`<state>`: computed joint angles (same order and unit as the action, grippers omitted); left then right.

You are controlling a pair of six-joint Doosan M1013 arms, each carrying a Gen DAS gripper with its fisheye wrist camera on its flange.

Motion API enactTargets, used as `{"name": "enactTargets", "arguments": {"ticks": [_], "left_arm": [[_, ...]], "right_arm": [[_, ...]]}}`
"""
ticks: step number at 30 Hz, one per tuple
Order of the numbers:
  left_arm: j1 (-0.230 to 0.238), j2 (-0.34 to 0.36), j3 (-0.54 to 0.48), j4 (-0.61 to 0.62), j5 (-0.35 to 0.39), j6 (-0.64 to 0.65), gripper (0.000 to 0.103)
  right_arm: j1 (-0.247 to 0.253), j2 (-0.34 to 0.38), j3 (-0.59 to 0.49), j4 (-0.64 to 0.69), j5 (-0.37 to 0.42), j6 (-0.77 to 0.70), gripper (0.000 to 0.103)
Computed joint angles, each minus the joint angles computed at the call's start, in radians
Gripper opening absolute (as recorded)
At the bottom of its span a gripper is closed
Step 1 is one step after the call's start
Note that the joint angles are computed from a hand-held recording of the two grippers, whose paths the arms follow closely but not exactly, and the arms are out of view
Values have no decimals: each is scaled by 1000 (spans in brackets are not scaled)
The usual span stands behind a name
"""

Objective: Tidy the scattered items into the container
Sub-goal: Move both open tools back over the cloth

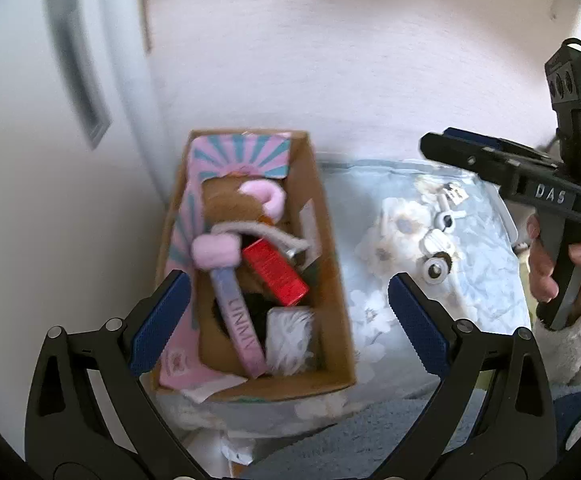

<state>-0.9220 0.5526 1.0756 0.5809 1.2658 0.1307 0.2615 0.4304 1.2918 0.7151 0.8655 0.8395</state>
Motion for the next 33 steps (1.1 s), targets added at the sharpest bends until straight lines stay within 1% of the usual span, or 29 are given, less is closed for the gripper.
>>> {"name": "enactTargets", "arguments": {"ticks": [3, 7, 13, 17, 19, 21, 25, 27, 32, 33], "left_arm": [[5, 24, -44, 5, -7, 54, 99], [14, 60, -108, -3, -18, 126, 99], [28, 125, -221, -32, -10, 224, 99], [37, 166, -292, -73, -19, 277, 99], [39, 192, -334, -92, -9, 309, 99], [41, 223, -387, -111, 15, 351, 99], [46, 310, -527, -173, 94, 459, 99], [47, 356, -596, -204, 135, 506, 99], [54, 509, -825, -297, 262, 610, 99], [56, 536, -862, -311, 276, 623, 99]], "right_arm": [[-24, -16, 18, -1, -37, 31, 69], [-69, -47, 52, -18, -95, 88, 69], [-120, -91, 101, -104, -166, 197, 69], [-153, -113, 129, -138, -192, 260, 69], [-166, -118, 136, -177, -197, 310, 69], [-176, -119, 139, -197, -195, 338, 69], [-196, -111, 136, -215, -174, 372, 69], [-201, -100, 128, -229, -149, 389, 69], [-201, -60, 102, -272, -75, 431, 69], [-201, -49, 95, -277, -56, 439, 69]]}}
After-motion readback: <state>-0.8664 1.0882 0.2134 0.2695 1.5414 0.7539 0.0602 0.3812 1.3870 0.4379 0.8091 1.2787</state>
